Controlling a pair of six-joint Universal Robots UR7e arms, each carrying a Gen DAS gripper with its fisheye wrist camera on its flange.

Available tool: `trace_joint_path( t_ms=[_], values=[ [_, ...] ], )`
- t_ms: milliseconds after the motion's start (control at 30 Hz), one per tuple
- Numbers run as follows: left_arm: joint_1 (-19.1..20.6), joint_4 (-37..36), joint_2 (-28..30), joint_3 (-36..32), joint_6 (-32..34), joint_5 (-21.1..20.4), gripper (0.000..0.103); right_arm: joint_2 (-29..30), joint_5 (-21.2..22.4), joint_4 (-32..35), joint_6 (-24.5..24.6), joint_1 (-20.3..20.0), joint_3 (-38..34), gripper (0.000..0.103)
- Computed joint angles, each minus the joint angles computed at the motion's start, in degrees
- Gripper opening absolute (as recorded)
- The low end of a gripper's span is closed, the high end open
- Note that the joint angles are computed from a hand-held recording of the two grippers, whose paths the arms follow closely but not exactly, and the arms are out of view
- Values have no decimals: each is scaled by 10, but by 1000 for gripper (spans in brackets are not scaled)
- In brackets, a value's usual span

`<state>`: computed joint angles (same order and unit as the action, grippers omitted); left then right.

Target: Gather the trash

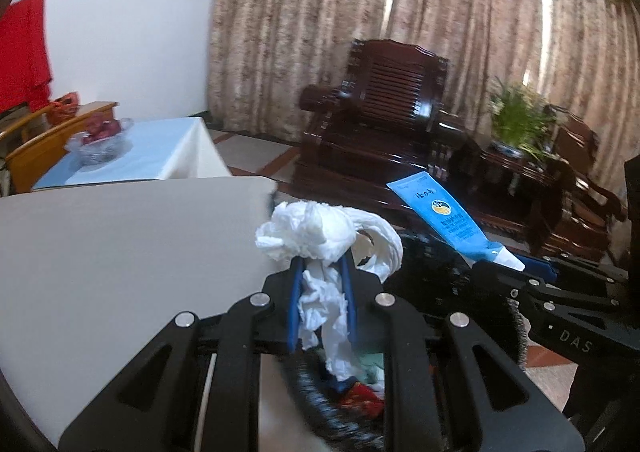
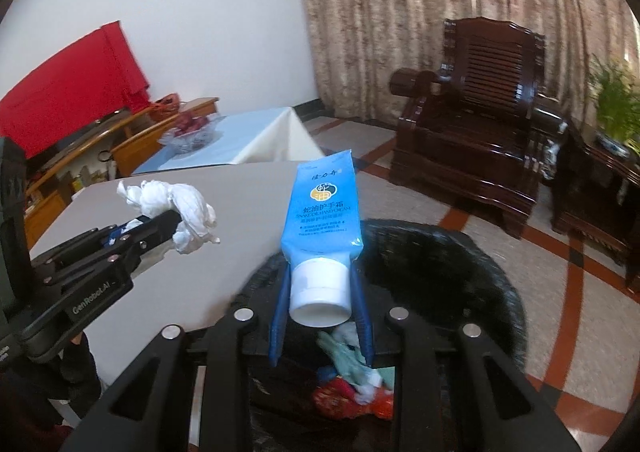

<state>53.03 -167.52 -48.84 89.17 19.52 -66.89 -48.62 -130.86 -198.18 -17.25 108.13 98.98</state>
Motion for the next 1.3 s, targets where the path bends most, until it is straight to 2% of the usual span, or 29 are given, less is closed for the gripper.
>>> trace_joint_path(
  t_ms=[200,533,633,667,700,733,800,833,867,900,933,1000,1033,1167,1300],
  values=[
    [4,20,36,-14,-2,-35,17,-17,-13,-7,25,-27,30,29],
    [17,66,91,-57,3,-46,19,-25,-3,16,61,-71,47,29],
    [21,83,98,-67,-1,-51,23,-26,-2,26,72,-81,48,30],
    [23,89,100,-71,-4,-55,28,-25,-4,28,73,-84,49,30],
    [25,103,100,-77,-8,-60,34,-24,-10,29,73,-85,48,32],
    [27,109,100,-79,-10,-63,37,-22,-17,27,73,-84,48,42],
    [29,106,98,-76,-9,-65,51,-20,-28,20,71,-83,49,52],
    [31,105,96,-74,-9,-65,54,-19,-33,18,71,-81,49,60],
    [31,107,95,-75,-10,-65,62,-17,-40,12,69,-79,49,66],
    [32,103,92,-72,-11,-66,67,-17,-43,9,69,-78,50,79],
    [33,98,88,-69,-10,-65,69,-18,-44,4,70,-77,51,86],
    [32,86,82,-63,-5,-53,81,-27,-26,1,81,-78,56,93],
    [31,78,77,-60,-1,-45,83,-30,-19,0,88,-78,58,98],
    [29,72,61,-58,-2,-23,88,-36,3,9,96,-70,55,97],
    [25,59,38,-50,-4,6,90,-29,3,4,70,-49,42,97]
  ],
)
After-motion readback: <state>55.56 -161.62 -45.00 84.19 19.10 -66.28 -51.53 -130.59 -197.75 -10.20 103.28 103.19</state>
